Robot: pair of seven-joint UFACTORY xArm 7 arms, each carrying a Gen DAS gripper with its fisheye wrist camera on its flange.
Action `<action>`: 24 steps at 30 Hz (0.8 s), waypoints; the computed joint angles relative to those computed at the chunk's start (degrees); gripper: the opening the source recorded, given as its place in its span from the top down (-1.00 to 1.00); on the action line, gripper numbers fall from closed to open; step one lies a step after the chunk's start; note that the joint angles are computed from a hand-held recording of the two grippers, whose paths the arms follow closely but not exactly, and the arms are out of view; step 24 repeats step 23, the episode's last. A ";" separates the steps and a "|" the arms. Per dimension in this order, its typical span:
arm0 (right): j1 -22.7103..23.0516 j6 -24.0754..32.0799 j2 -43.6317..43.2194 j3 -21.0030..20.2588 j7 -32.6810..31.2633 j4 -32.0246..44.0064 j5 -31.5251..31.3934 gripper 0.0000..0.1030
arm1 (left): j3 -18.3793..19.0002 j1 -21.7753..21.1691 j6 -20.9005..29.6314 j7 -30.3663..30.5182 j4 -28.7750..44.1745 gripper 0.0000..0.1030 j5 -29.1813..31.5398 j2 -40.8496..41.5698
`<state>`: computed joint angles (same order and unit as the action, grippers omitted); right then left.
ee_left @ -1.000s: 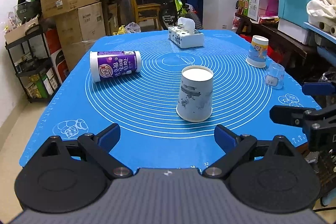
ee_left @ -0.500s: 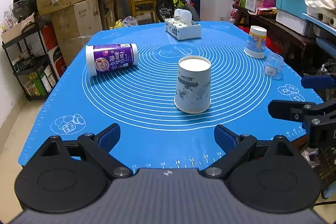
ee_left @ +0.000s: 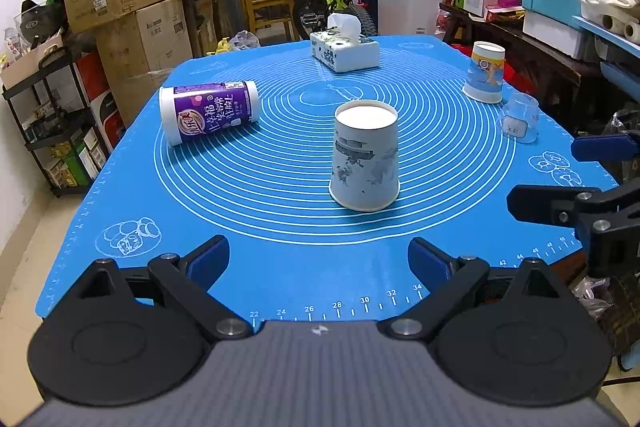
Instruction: Flip cup upside down
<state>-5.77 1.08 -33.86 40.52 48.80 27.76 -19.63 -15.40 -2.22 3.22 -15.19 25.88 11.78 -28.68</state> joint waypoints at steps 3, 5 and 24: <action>0.22 -0.16 0.35 -0.21 -0.05 -0.10 0.02 -0.96 | -0.20 0.01 0.11 -0.08 0.10 -0.85 0.13 0.05; 0.10 -0.18 0.51 -0.11 -0.03 0.02 0.00 -0.96 | -0.20 -0.05 0.26 -0.05 0.15 -0.85 0.22 0.07; 0.25 -0.43 0.88 -0.20 -0.08 -0.07 0.14 -0.96 | 0.25 -1.12 0.40 0.25 0.47 -0.85 0.26 0.49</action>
